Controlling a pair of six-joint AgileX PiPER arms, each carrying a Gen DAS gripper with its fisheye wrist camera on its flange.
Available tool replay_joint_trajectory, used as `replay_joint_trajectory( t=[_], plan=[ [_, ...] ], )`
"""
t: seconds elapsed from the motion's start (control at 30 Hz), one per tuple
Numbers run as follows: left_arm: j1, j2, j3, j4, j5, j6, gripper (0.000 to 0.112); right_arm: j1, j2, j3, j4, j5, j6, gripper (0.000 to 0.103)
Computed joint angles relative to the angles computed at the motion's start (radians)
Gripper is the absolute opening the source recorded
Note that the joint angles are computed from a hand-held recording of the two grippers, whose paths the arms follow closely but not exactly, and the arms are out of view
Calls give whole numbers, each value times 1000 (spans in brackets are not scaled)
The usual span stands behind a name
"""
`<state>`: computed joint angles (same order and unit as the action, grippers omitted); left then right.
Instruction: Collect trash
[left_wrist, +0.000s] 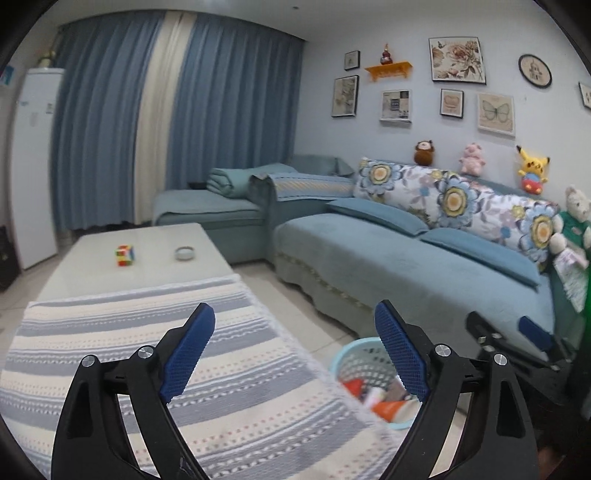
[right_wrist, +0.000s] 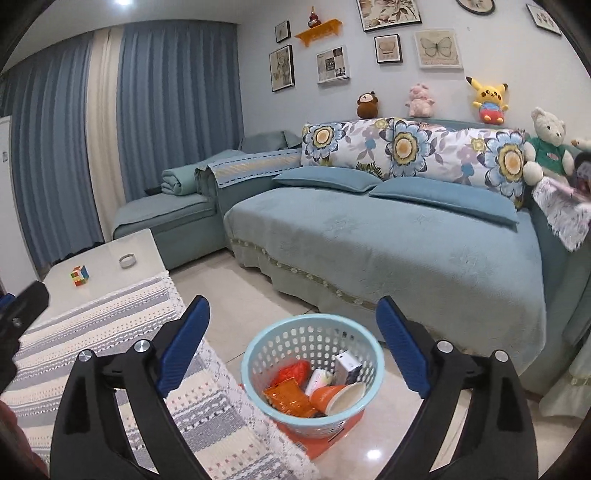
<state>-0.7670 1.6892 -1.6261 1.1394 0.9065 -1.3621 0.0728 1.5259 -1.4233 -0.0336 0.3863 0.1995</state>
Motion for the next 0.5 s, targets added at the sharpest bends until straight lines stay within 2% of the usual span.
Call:
replay_joint_trajectory(
  t=[0.1,0.17,0.23,0.37,0.5],
  plan=[
    [1,5,65,58,10,-45,86,-1,6,31,6,-39,1,87],
    [10,22,48,31,14,-2,88,15,12,44,-94,-58,81,87],
    [24,26,45,13,-8,5,90,24,16,52,-132,-66,106,87],
    [17,45,27,51,40,12,92,35,36,52,-183,-74,139,88],
    [26,47,21,44,37,11,93,28,58,46,-163,-72,123,88]
  ],
)
